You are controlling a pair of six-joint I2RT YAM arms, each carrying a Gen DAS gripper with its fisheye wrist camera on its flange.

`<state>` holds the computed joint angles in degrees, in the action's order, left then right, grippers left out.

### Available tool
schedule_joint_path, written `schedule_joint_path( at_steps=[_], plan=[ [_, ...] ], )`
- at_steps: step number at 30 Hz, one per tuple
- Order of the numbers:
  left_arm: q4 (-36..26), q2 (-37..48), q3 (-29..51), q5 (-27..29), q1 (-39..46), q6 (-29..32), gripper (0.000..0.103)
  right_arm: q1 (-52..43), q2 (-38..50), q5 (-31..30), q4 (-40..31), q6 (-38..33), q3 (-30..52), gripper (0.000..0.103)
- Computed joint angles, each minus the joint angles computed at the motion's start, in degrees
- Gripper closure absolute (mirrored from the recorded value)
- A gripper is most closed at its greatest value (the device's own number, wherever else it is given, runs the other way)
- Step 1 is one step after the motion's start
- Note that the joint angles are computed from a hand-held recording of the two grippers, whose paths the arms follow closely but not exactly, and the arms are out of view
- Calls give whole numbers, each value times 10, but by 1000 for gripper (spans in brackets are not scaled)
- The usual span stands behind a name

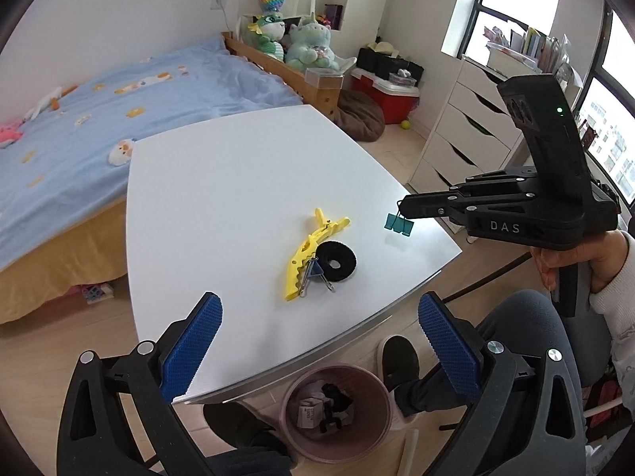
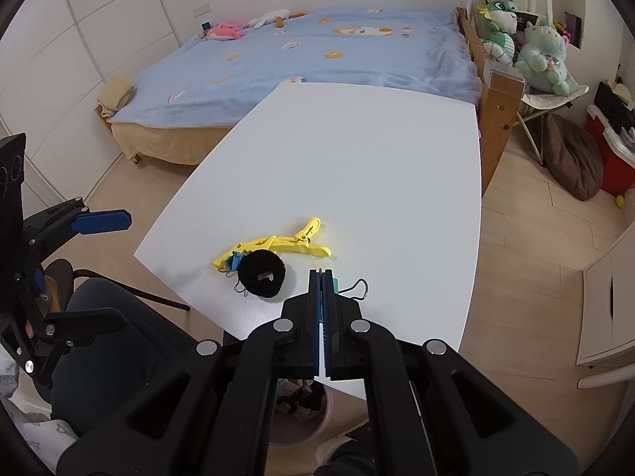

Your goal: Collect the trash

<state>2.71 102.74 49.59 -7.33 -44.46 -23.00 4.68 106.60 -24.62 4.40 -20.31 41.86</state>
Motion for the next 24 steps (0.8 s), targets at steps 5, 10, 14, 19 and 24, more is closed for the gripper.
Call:
schedule_joint_path(
  at_steps=[5,10,14,19,24],
  plan=[
    [-7,36,29,1,3,2,8,-10,-5,-5,7,-3,-13,102],
    [-13,70,57,1,6,1,8,-17,-4,-11,9,-4,-15,102],
    [-12,86,72,-3,6,3,9,-22,-2,-16,10,-5,-15,102],
    [-29,110,101,-3,9,6,31,-29,2,-22,12,-9,-18,102],
    [-44,123,121,-4,12,7,49,-34,7,-26,12,-10,-16,102]
  ],
)
